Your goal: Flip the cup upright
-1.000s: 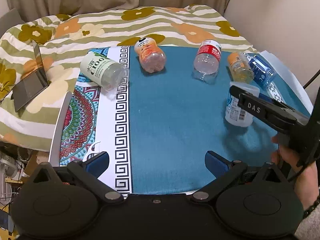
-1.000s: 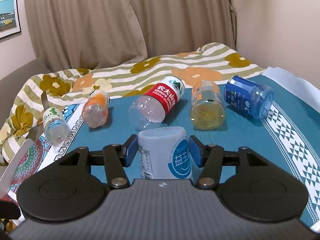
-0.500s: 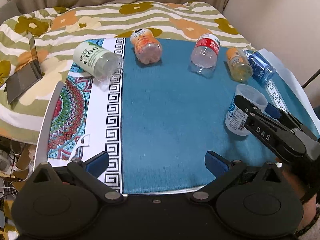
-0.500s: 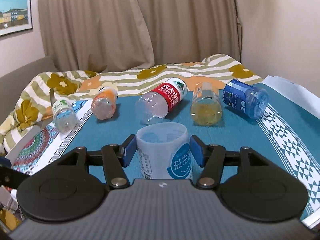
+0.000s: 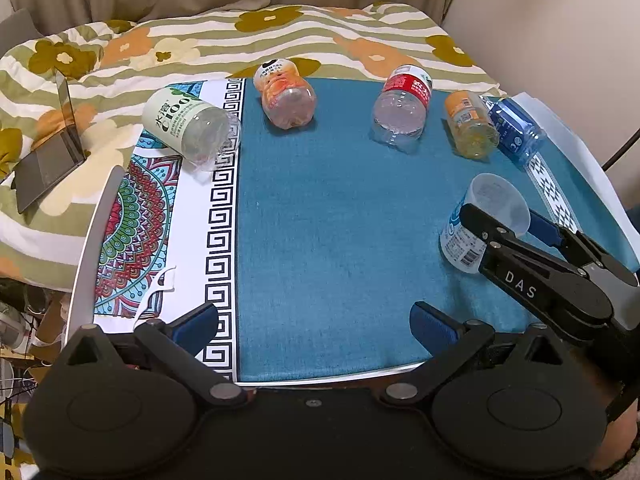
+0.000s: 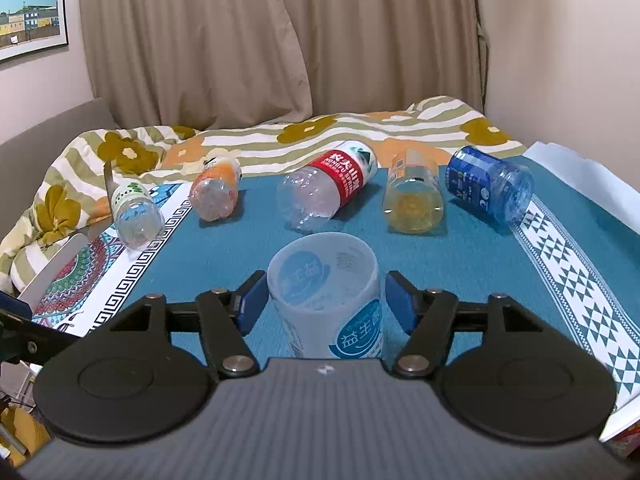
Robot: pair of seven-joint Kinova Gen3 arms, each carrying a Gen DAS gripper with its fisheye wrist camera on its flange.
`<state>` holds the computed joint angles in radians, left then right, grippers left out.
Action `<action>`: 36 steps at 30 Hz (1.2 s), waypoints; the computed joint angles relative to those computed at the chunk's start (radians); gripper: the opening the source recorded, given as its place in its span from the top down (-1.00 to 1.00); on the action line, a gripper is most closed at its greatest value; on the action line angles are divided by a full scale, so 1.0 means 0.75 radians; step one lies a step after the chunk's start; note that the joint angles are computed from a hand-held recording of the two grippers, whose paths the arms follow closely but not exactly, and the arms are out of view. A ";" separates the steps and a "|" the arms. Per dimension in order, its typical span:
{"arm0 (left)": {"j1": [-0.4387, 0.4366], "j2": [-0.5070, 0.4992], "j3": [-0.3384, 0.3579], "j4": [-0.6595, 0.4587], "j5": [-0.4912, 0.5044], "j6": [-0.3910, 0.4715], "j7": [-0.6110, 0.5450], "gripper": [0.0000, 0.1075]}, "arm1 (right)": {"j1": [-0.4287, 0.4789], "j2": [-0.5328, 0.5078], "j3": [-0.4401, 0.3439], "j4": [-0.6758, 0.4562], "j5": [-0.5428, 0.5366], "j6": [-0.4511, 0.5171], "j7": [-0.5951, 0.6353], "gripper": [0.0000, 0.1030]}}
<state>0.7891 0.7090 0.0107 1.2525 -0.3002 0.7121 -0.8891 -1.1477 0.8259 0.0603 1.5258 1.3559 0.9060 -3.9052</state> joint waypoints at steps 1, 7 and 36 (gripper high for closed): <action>0.002 0.000 -0.002 -0.001 -0.001 0.000 0.004 -0.92 | 0.004 -0.001 -0.004 -0.003 -0.007 -0.002 0.014 -0.77; 0.015 -0.001 -0.014 0.000 -0.013 -0.009 0.031 -0.92 | 0.020 -0.009 -0.016 -0.022 -0.061 -0.007 0.108 -1.00; 0.280 -0.015 -0.112 -0.198 -0.365 0.190 0.365 -0.92 | 0.269 -0.529 -0.166 -0.035 -0.896 0.209 1.074 -1.00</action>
<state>0.9992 0.6975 -0.0733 1.1037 -0.5740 0.8549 -0.6154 -0.9458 0.4291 -0.0645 1.4998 0.6836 1.0625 -3.0994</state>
